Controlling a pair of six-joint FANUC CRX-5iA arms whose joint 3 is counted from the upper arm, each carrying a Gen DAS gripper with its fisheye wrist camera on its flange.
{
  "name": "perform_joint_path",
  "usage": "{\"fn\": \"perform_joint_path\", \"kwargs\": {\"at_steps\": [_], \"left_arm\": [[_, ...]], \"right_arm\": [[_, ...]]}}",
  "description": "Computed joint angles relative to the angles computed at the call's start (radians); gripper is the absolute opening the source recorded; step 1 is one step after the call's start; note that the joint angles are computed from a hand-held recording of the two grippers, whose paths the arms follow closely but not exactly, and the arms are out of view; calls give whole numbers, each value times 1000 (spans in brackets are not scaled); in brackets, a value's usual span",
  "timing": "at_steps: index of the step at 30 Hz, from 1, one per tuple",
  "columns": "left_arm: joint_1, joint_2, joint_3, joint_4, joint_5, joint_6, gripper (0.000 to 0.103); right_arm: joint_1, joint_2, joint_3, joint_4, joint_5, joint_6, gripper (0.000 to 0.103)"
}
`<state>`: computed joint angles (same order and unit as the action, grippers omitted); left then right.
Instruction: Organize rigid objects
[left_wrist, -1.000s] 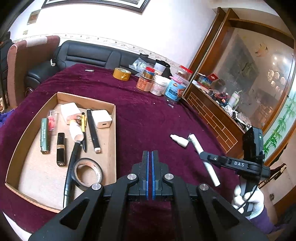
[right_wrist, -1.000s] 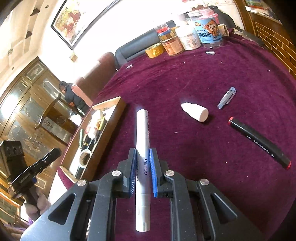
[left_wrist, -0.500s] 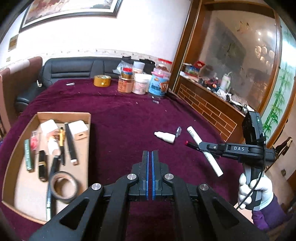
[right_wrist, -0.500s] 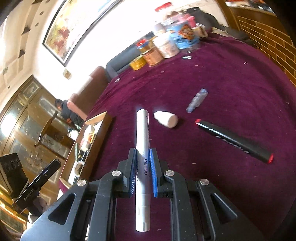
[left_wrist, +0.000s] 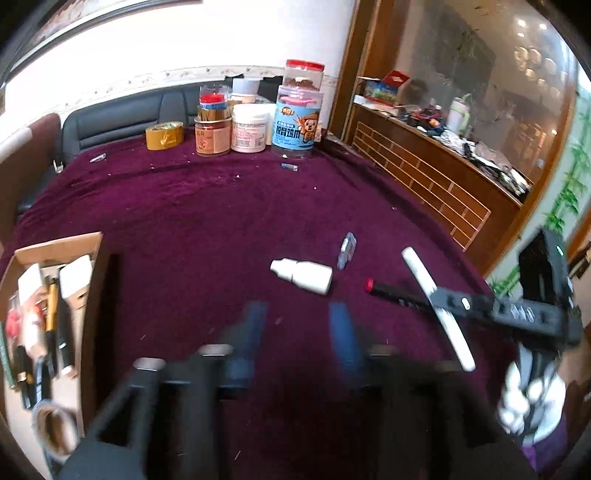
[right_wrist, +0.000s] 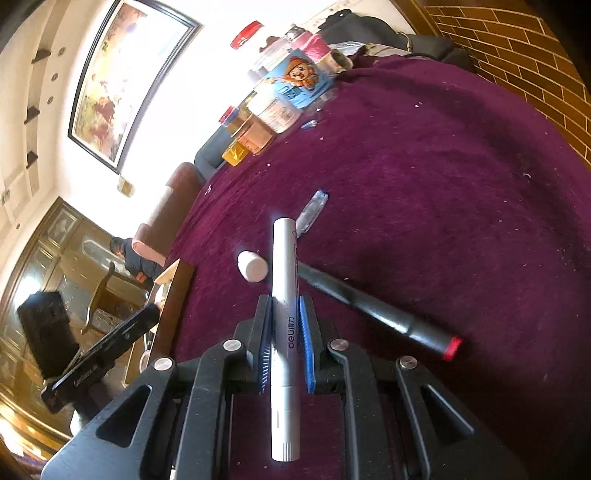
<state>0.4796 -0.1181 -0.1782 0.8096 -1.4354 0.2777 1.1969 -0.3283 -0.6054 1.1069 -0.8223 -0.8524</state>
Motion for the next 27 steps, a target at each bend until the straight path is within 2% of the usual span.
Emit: {"fn": "perform_joint_path", "kwargs": {"at_steps": [4, 5, 7, 9, 10, 12, 13, 16, 18, 27], "left_arm": [[-99, 40, 40, -34, 60, 141, 54], [-127, 51, 52, -50, 81, 181, 57], [-188, 65, 75, -118, 147, 286, 62], [-229, 89, 96, -173, 157, 341, 64], [-251, 103, 111, -222, 157, 374, 63], [-260, 129, 121, -258, 118, 401, 48], [-251, 100, 89, -243, 155, 352, 36], [-223, 102, 90, -241, 99, 289, 23], [-202, 84, 71, -228, 105, 249, 23], [-67, -14, -23, -34, 85, 29, 21]], "right_arm": [[-25, -32, -49, 64, 62, -63, 12], [-26, -34, -51, 67, 67, -62, 12], [-22, -32, -48, 65, 67, -51, 12], [-18, -31, -46, 66, 63, -46, 12], [-18, -31, -47, 67, 64, -46, 12], [-15, -30, -47, 65, 63, -44, 12], [-19, -28, -45, 62, 69, -36, 12], [-13, -12, -23, 37, 55, 8, 12], [-2, 1, -3, 20, 29, 40, 12], [27, 36, 47, -6, -35, 88, 12]]}}
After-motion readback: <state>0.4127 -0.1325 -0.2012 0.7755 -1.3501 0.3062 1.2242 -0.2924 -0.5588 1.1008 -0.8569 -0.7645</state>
